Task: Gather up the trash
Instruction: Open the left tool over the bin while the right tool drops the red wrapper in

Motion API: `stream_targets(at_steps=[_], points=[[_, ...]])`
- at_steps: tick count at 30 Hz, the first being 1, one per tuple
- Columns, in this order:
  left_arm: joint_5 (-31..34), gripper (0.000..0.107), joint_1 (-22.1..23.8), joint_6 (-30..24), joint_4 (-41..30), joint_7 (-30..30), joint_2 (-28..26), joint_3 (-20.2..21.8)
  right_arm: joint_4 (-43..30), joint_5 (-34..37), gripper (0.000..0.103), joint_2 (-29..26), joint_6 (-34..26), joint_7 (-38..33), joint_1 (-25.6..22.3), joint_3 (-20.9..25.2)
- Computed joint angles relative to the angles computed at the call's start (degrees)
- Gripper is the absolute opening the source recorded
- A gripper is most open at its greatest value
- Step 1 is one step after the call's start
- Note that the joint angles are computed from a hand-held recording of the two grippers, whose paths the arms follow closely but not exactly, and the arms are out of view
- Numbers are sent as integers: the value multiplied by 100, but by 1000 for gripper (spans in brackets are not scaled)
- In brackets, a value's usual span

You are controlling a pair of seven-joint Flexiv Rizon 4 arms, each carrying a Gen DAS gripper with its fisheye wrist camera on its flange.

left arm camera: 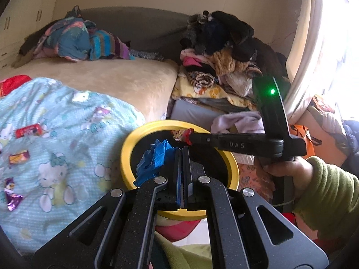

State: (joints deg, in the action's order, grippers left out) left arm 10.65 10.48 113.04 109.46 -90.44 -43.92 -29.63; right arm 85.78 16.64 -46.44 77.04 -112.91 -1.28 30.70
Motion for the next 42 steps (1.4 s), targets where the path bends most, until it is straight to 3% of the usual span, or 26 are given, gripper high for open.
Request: stream_targets(at_steps=[24,26,27,28,29,30,31,32,36,42], points=[[-837,0,3,-1238,-849,1460,-998,-631,-371,335,2,-217,-439,-35,-128,-182],[-962,14,-76,-1293,-951,1576,-1038,-562,-389,362,2,-217,-449,-5,-109,-223],[-1028,37,-123,-1260,-959,1594,-1034,-506,-389,373,5,-211,-434,30,-89,-263],[-1067,51,-83,-1207,-967,1611,-1078,-558,-384,380,21,-204,-413,67,-69,-297],[-1078,53,3,-1166,-950,1623,-1124,-659,-389,386,43,-203,-395,103,-59,-322],[-1092,59,56,-1127,-932,1614,-1142,-718,-378,401,52,-198,-348,152,-48,-350],[-1113,72,60,-1046,-905,1572,-1121,-709,-363,441,56,-195,-263,206,-50,-353],[-1124,79,49,-980,-882,1524,-1091,-679,-369,459,56,-206,-229,224,-78,-320],[-1066,92,54,-795,-772,1304,-977,-619,-339,402,65,-197,-117,332,-76,-339],[-1076,92,-157,-573,-611,845,-665,-161,-186,228,73,-137,254,410,-53,-275]])
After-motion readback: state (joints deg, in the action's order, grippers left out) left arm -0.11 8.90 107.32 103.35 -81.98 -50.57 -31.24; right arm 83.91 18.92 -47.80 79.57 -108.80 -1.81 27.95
